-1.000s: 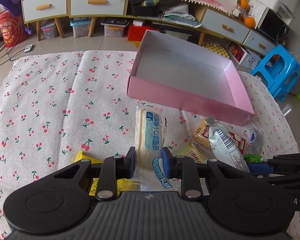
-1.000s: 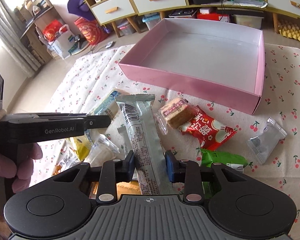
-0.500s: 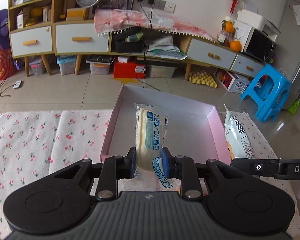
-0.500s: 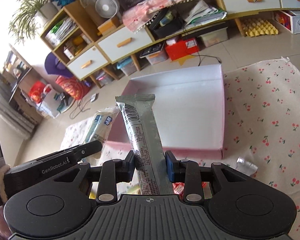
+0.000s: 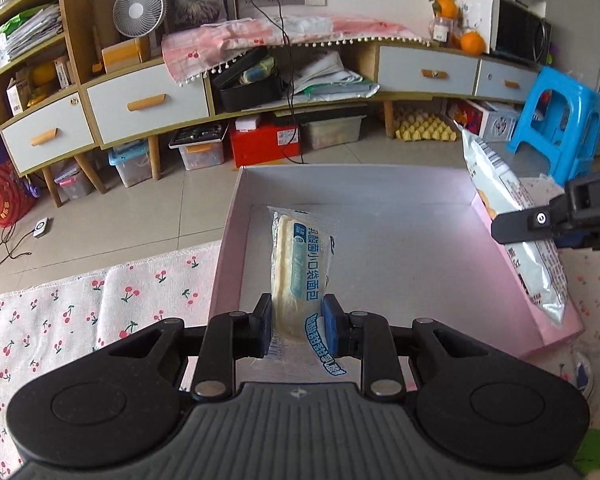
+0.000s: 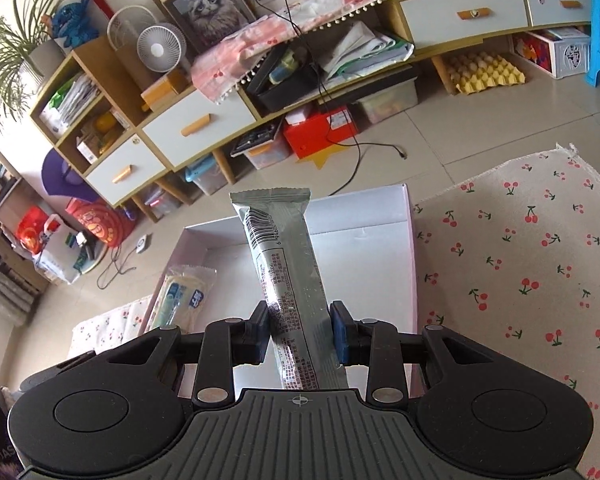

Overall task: Organize snacks
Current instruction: 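Carry both packets into the pink box and open both grippers, then lift both grippers out of the pink box back over the snacks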

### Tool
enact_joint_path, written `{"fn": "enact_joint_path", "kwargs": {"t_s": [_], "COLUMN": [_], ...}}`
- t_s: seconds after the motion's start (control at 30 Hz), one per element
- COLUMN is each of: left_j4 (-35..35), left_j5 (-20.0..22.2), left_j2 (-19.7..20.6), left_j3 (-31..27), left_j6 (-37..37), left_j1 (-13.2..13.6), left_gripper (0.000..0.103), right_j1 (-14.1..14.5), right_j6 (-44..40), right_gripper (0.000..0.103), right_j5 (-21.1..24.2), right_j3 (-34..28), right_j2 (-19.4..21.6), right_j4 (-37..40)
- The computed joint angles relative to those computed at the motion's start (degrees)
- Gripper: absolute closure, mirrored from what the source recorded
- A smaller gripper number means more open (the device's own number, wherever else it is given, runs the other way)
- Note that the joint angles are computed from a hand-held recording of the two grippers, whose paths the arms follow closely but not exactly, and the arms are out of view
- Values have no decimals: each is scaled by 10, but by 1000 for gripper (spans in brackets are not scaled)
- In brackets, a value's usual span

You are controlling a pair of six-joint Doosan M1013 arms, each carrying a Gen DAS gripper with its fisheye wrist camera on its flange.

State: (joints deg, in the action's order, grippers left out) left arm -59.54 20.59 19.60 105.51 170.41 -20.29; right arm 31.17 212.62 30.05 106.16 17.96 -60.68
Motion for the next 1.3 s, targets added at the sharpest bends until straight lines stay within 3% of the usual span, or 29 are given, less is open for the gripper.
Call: {"fn": "enact_joint_path", "kwargs": {"t_s": [0.27,0.47,0.67,1.07,1.13,1.2,1.23,1.3], "left_j4": [153,187,230,66,42,17,3,1], "left_j5": [21,42,65,27,17,10,17,25], "left_j2": [-3,-8,-10,-8,-10,-14,-14,-17], "left_j3": [-8,-7,-12,6,10,15,16,17], "left_j6": [-158,-192,-246,-89,-65,-45,-35,-40], "left_j1": [2,5,5,11,10,11,13,15], "left_gripper": [82,83,83,82,78,54,51,45], "right_j1": [7,12,15,15,15,17,20,23], "right_j6": [-99,-161,-167,-159,-160,-154,-150,-160], "right_gripper": [72,72,72,69,69,57,52,51], "right_j5": [11,30,42,32,27,21,24,34], "right_j3": [-20,-31,-38,-35,-33,-31,-30,-34], "right_j2": [17,24,29,29,25,21,18,15], "right_j4": [66,115,115,107,108,102,96,99]}}
